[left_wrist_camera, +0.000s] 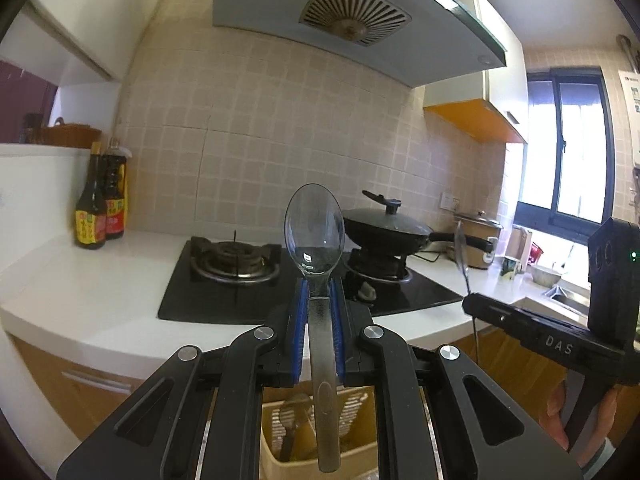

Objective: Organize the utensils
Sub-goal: 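Lift both clear spoons and drop them into the beige caddy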

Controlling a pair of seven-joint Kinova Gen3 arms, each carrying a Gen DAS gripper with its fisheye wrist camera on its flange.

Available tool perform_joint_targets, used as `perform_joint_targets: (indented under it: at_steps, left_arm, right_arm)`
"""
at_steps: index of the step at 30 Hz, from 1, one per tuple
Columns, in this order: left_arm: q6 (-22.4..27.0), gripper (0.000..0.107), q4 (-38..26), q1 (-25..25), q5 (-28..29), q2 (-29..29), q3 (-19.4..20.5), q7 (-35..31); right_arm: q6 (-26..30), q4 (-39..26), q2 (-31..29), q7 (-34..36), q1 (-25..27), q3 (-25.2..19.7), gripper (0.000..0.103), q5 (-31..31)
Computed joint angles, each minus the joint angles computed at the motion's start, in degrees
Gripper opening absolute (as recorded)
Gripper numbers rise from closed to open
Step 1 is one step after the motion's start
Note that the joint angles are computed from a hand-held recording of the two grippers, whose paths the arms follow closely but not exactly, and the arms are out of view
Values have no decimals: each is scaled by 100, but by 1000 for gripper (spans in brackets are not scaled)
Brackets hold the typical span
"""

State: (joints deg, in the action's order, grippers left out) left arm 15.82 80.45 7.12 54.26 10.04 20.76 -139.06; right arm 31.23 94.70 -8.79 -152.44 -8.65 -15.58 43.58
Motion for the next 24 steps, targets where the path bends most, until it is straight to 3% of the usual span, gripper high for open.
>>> perform_joint_targets:
  at_steps: [8,14,17,21,24]
  left_arm:
    - [-169,10,-82,-423,600,522,569,-656]
    - [-293,10,-80,-692,980,804,980,-1100]
    - [-346,10,-32,-867,1259,912,1230,-1414]
    - [-301,10,-38,-861,1391,1012,1222,-1517]
    - [-277,10,-21,-835,1476,1040,1181,-1616]
  right_arm:
    - [-395,87,458,-387,-43,337,10,304]
    - [-396,259,657,-1151,-246,480,10,1119]
    - [-487,317,708,-1245,-377,653,10,1170]
    - [-537,333,767,-1204,-473,757,10,1175]
    - [-521,424,782,-1540,-550,757,10,1545]
